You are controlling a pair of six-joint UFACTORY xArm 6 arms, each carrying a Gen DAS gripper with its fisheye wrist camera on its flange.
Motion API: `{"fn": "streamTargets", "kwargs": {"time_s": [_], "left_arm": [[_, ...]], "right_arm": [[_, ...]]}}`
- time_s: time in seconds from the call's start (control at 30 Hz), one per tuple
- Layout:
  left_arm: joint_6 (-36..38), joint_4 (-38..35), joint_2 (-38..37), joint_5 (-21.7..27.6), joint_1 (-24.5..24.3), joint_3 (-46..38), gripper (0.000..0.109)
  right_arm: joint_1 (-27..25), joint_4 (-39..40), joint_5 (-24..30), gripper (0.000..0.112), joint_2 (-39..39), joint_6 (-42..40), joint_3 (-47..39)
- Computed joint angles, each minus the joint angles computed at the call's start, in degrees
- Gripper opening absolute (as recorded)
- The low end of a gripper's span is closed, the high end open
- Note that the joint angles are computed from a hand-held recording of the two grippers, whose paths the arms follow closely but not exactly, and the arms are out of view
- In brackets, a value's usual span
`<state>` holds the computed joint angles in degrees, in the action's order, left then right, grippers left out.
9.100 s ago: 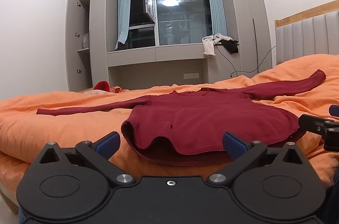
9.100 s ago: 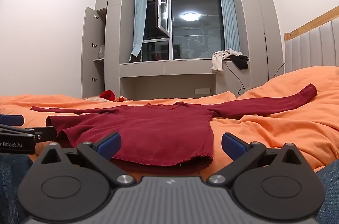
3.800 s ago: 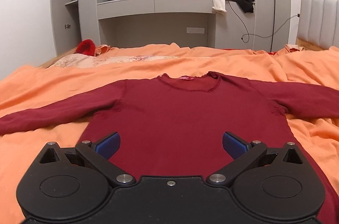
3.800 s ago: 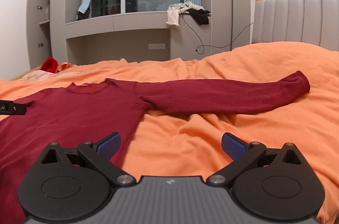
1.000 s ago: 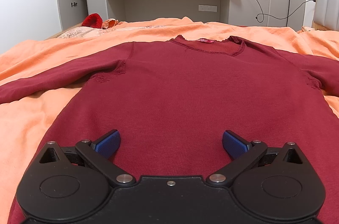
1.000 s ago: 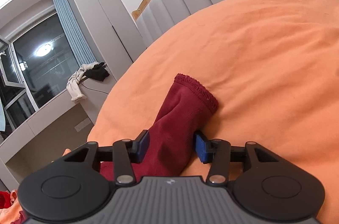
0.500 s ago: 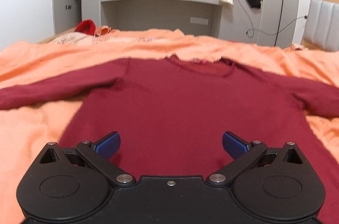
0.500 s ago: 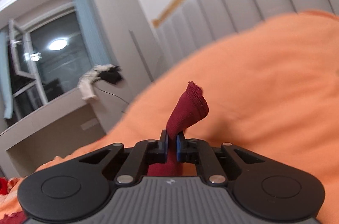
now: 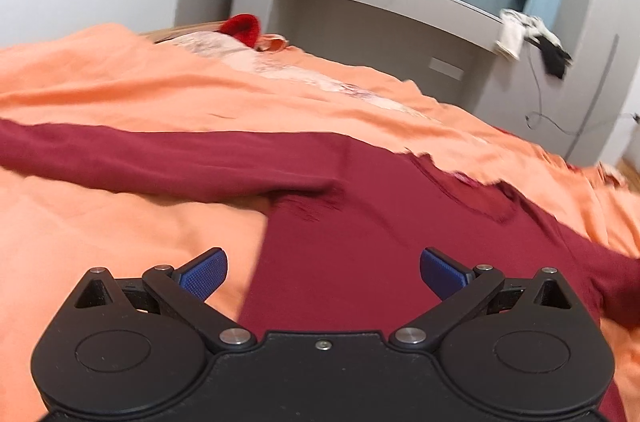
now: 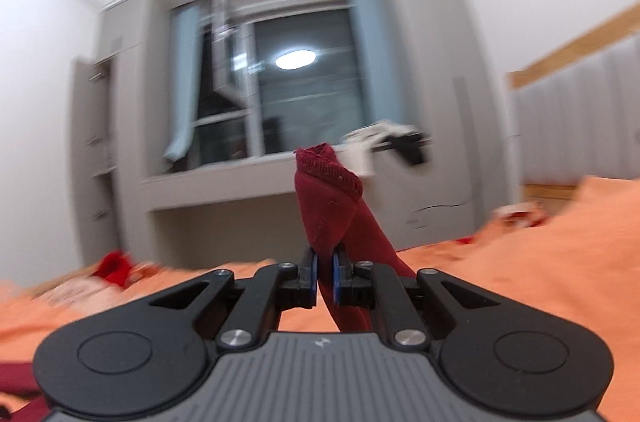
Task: Fold small clothes
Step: 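Grasp the sleeve cuff with the right gripper and lift it, then fold the held sleeve across the sweater body and release it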
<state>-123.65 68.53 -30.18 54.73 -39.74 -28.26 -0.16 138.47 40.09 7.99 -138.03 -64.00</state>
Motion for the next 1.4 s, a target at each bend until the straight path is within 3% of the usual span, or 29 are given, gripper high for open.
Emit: {"fn": "streamTargets", "kwargs": {"time_s": [0.37,0.5,0.6,0.67,0.73,0.83,0.93,1.1,1.27,1.4], "left_arm": [[-1.72,-0.23,-7.09,-2.89,4.03,4.79,0.102],[-2.05,0.95,-7.76,-5.38,5.64,5.63,0.102],[-2.96,2.11,-8.05,-6.72,6.50,6.08,0.102],[-3.36,2.77,-7.82,-7.64,7.05,6.12,0.102],[-3.79,3.76,-7.52,-8.62,7.57,6.24,0.102],[-5.12,6.42,-6.76,-10.06,8.09,6.22,0.102],[-6.05,9.56,-4.56,-12.26,9.09,5.19,0.102],[-5.12,13.21,4.27,-16.55,11.38,0.08,0.102],[-1.21,8.31,10.63,-14.59,11.16,-3.84,0.102],[4.26,3.22,13.41,-12.62,11.14,-4.94,0.102]], "right_arm": [[18.77,-15.15,-6.78,0.008,-1.03,6.61,4.41],[22.27,-20.21,-9.91,0.008,-1.96,3.51,7.39],[22.72,-26.47,-10.52,0.013,-3.46,6.84,10.26],[21.76,-31.94,-9.52,0.030,-4.88,10.20,12.19],[19.70,-36.34,-6.45,0.059,-7.39,11.40,15.54],[15.74,-42.91,-2.87,0.072,-10.96,11.75,19.25],[10.83,-44.36,-0.43,0.086,-14.28,8.11,22.21],[6.62,-29.88,-5.01,0.092,-16.48,-8.87,24.51],[3.90,-17.03,-8.95,0.096,-12.80,-16.95,21.19],[2.63,-3.81,-12.28,0.091,-7.52,-32.19,16.97]]}}
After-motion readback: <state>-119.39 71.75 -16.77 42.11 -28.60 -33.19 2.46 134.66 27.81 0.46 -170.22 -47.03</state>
